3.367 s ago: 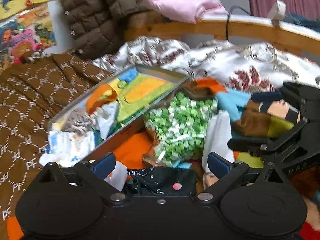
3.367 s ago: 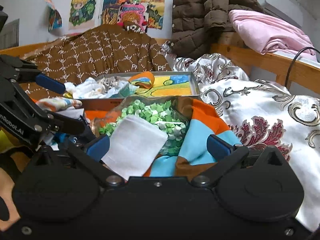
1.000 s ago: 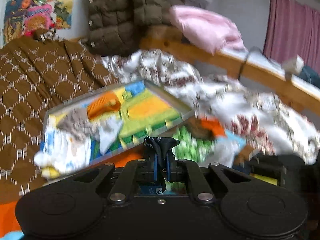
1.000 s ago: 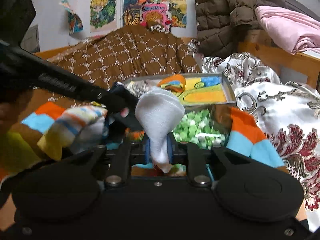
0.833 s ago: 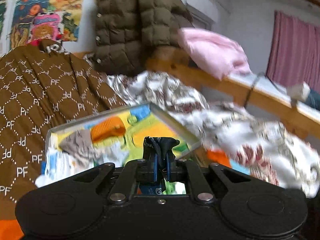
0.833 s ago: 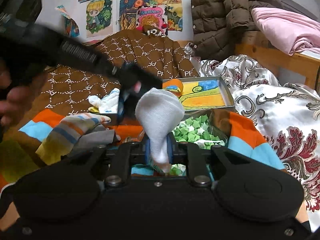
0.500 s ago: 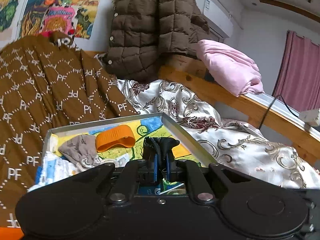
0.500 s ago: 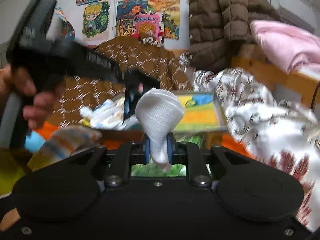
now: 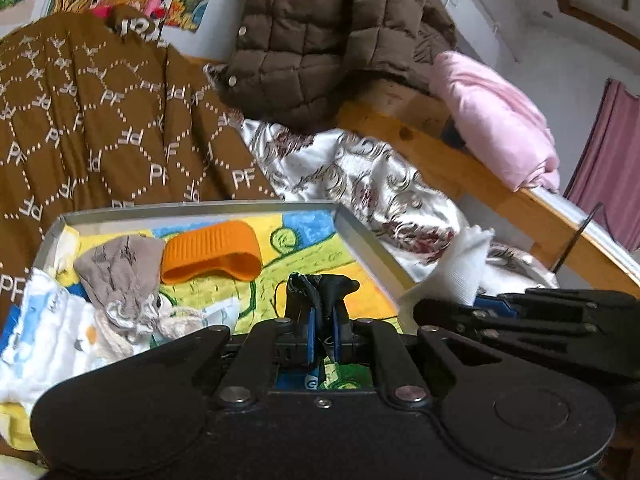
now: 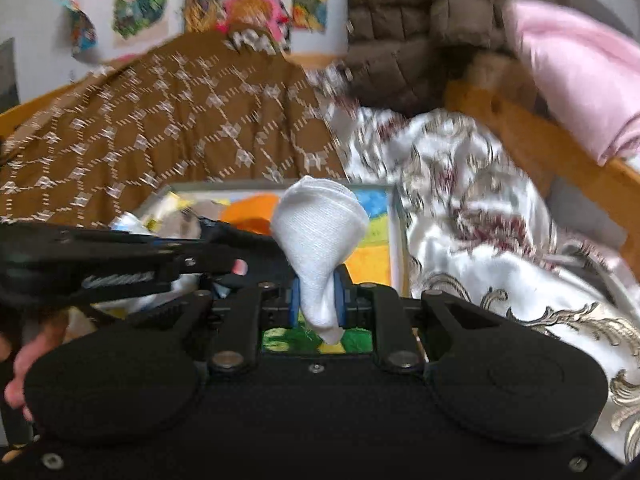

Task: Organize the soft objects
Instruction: 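Carry the dark cloth and white cloth in both grippers over the tray, then open the right gripper to drop the white cloth while the left drops the dark cloth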

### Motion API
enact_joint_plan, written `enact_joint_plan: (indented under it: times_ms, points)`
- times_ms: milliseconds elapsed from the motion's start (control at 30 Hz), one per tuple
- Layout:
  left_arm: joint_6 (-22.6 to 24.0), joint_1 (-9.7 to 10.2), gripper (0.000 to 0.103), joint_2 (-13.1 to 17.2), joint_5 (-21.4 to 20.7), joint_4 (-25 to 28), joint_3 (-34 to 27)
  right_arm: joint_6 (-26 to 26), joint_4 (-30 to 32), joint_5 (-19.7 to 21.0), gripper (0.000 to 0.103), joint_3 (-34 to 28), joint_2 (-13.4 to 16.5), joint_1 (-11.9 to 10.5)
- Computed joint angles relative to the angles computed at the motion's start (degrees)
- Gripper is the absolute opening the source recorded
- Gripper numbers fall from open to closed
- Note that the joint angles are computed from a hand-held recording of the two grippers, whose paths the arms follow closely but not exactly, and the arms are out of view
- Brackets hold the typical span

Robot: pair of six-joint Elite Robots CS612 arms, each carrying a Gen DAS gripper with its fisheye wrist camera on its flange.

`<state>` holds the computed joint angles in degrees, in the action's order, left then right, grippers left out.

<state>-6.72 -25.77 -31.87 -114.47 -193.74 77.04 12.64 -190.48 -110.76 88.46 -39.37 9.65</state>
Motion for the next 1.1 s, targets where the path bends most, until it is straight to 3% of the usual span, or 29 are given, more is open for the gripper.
enact_joint_plan:
  times_ms: [167, 433, 633, 767, 867, 1000, 1100]
  points:
    - [0.11, -0.20, 0.009, 0.68, 0.43, 2.57, -0.84, 1.12, 7.29, 2.35, 0.011, -1.53, 0.04, -1.38]
    - [1.57, -0.45, 0.010, 0.72, 3.12, 5.36, -1.24, 0.26, 12.78, 3.10, 0.011, -5.31, 1.87, -2.21]
    - [1.18, -0.75, 0.017, 0.29, 4.90, 5.97, -1.12, 1.65, 15.52, 4.22, 0.014, -7.81, 3.16, -2.64]
    - [1.33, -0.63, 0.030, 0.03, 4.60, 5.46, -0.77, 0.74, 15.74, 3.87, 0.027, -8.19, 3.13, -2.56]
    - [1.65, -0.56, 0.037, -0.32, 4.71, 5.21, -0.32, 0.01, 14.92, 2.99, 0.030, -7.58, 2.47, -2.41]
    - [1.05, -0.55, 0.056, -0.98, 5.77, 3.42, 0.92, -1.91, 10.02, 2.01, 0.038, -6.47, 1.99, -2.22]
    - [1.13, -0.62, 0.062, -1.68, 6.76, 1.51, 2.27, -2.21, 8.39, 1.88, 0.048, -5.59, 1.21, -2.04]
